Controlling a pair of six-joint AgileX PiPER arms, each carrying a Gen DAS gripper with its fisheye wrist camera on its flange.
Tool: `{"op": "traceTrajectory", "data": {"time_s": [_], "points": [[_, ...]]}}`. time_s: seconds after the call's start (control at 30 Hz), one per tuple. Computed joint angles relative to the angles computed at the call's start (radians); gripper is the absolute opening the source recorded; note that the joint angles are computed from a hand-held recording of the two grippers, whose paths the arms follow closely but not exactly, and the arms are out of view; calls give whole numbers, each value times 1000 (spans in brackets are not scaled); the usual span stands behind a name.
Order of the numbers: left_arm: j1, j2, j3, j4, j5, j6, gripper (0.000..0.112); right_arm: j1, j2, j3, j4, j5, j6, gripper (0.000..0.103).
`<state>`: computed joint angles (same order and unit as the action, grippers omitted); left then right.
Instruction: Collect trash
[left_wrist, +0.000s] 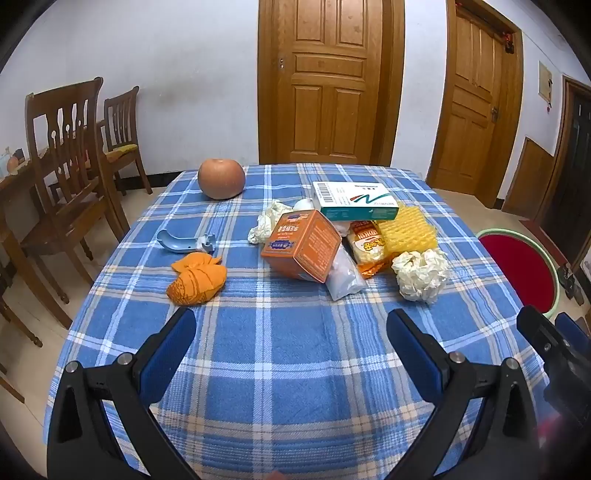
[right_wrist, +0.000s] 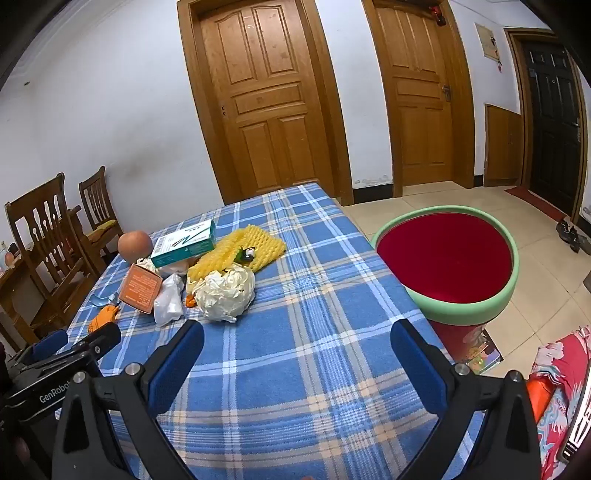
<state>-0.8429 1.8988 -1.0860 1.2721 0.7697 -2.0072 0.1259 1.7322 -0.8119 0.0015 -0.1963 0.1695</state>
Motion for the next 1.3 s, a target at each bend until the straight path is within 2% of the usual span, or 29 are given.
{"op": "traceTrajectory", "data": {"time_s": [1.3], "points": [[16,-10,11,6,-21,-9,102,5,1,4,18,2,-15,103]]}}
